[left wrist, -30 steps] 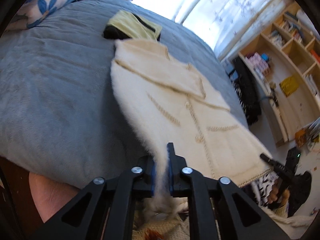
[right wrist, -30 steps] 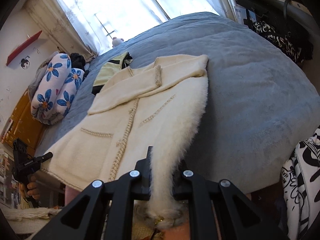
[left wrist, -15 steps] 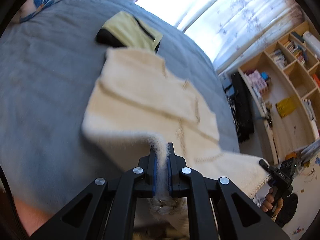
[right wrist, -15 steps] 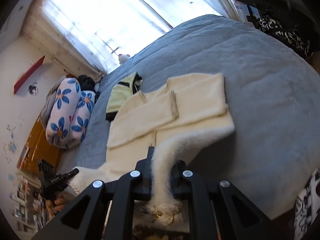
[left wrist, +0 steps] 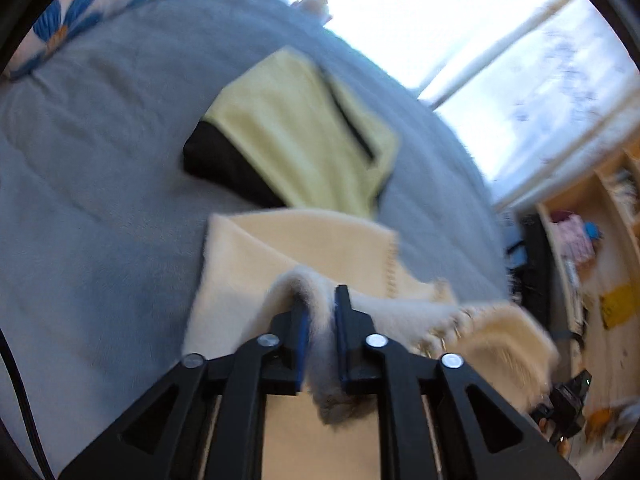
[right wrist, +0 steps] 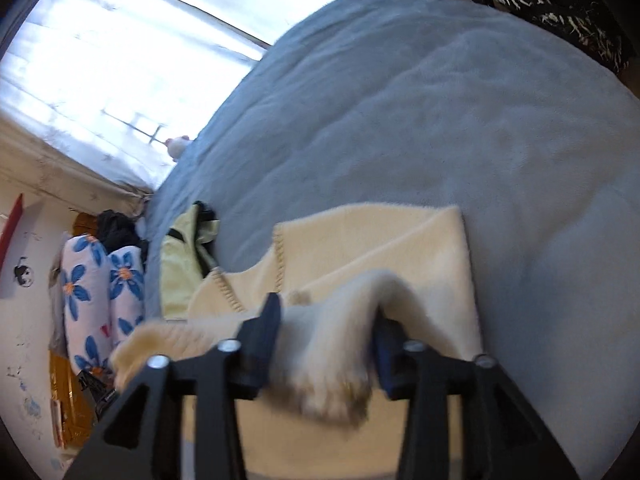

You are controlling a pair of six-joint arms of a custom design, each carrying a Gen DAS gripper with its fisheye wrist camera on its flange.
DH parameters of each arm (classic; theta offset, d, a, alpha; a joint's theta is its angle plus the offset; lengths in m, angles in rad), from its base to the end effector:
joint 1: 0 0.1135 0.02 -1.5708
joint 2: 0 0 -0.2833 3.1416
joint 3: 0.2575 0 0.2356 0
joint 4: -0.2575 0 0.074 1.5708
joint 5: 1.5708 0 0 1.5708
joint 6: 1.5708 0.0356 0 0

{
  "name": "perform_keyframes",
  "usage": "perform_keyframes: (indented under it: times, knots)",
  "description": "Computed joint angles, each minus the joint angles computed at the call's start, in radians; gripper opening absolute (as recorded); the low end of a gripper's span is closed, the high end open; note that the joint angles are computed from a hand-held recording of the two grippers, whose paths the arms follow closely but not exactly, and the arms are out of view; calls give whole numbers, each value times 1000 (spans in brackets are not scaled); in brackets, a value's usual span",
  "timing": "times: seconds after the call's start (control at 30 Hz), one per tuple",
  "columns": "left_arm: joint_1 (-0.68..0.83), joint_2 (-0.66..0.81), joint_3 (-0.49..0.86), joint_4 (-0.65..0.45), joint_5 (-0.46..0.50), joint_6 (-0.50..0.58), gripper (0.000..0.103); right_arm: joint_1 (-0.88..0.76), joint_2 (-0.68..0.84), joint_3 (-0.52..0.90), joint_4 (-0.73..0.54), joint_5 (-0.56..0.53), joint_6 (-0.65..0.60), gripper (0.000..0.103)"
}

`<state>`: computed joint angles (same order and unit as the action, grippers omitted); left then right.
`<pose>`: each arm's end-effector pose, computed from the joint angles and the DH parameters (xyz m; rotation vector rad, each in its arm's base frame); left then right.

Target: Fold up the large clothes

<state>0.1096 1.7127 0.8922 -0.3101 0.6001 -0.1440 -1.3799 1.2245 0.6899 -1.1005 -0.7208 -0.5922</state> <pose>0.3037 0.0132 0.1747 -0.1503 2.6029 -0.8146 0.0504 -0.1369 0.2150 0.9918 2.3072 0.5897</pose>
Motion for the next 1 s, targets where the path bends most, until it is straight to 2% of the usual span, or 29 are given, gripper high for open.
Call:
perform_keyframes:
  times: [0.03,0.1,0.17,0.23,0.33,0.47,0.5,0.57,0.7,0.93,1.0]
  knots:
    - [-15,42,13,22,-24,-21,17,68,4,-35,110,21,92,58]
    - [-43,151,43,85,-73,-44,24,165,28,-100,291,79,220,59]
    - [-76,216,59,144,-152,-53,29,225,54,-151,413,131,266,59]
    - [-90,254,72,192,-162,-55,33,261,74,-185,505,172,285,59]
    - [-98,288,94,206,-167,-28,37,316,75,-244,651,254,285,59]
    - [-109,267,69,220,-196,103,39,393,68,-316,830,355,259,59]
    - [-110,262,66,219,-205,142,42,418,82,-324,869,380,252,59]
    - [-124,244,47,229,-237,233,48,444,125,-330,928,415,238,59]
    - [-134,226,30,226,-245,369,49,484,237,-300,1004,434,241,59]
    - [-90,182,23,165,-144,548,49,535,338,-252,1060,399,297,59]
    - [-82,164,12,154,-125,602,56,559,343,-259,1080,409,302,59]
